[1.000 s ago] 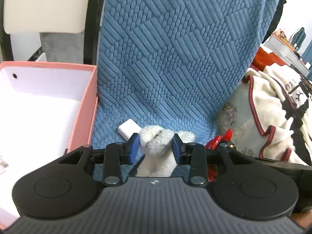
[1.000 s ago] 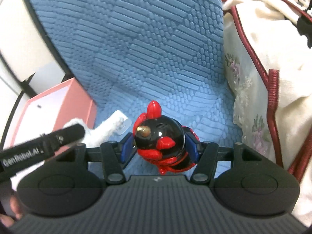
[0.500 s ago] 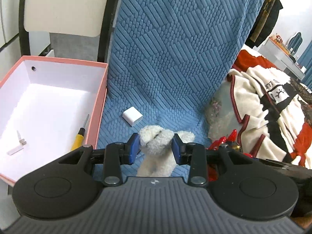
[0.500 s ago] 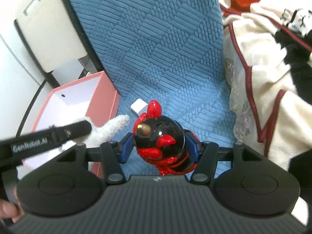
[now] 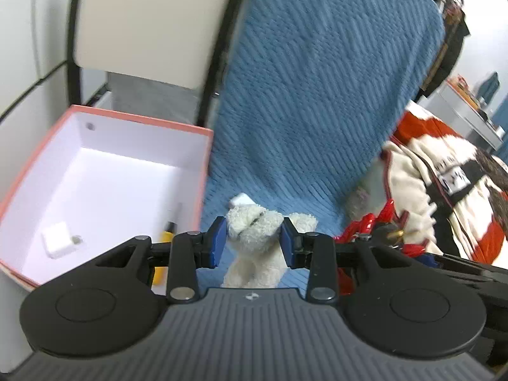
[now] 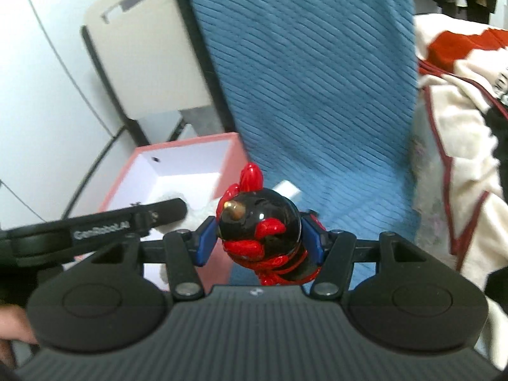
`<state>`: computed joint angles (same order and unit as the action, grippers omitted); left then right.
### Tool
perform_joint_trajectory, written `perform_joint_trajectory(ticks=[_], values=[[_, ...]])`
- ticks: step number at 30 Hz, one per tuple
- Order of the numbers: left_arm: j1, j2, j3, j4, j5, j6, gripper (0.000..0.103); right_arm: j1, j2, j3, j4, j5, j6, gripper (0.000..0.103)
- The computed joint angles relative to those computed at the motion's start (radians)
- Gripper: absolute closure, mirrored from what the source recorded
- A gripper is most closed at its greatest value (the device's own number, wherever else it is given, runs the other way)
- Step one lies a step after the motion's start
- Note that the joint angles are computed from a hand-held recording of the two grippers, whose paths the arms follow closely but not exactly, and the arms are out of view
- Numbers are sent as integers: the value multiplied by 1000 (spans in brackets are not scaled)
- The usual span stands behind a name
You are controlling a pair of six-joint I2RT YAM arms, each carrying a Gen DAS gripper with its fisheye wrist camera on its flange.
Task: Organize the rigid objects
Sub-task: 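Carry the plush toy and figure up and over the pink box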
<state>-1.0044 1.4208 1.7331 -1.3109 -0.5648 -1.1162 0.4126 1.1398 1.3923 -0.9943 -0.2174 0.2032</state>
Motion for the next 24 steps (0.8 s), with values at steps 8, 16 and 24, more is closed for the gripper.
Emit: perform_joint_trajectory(ticks=[8,16,24], values=[[145,-195,-58,-56,46,73,62,271,128,142,12,116,115,43],[518,-352,-200,12,243,312,62,452,310,220,95,168,208,43],[960,-395,-367,107,528,628,62,506,507,311,89,199,220,43]])
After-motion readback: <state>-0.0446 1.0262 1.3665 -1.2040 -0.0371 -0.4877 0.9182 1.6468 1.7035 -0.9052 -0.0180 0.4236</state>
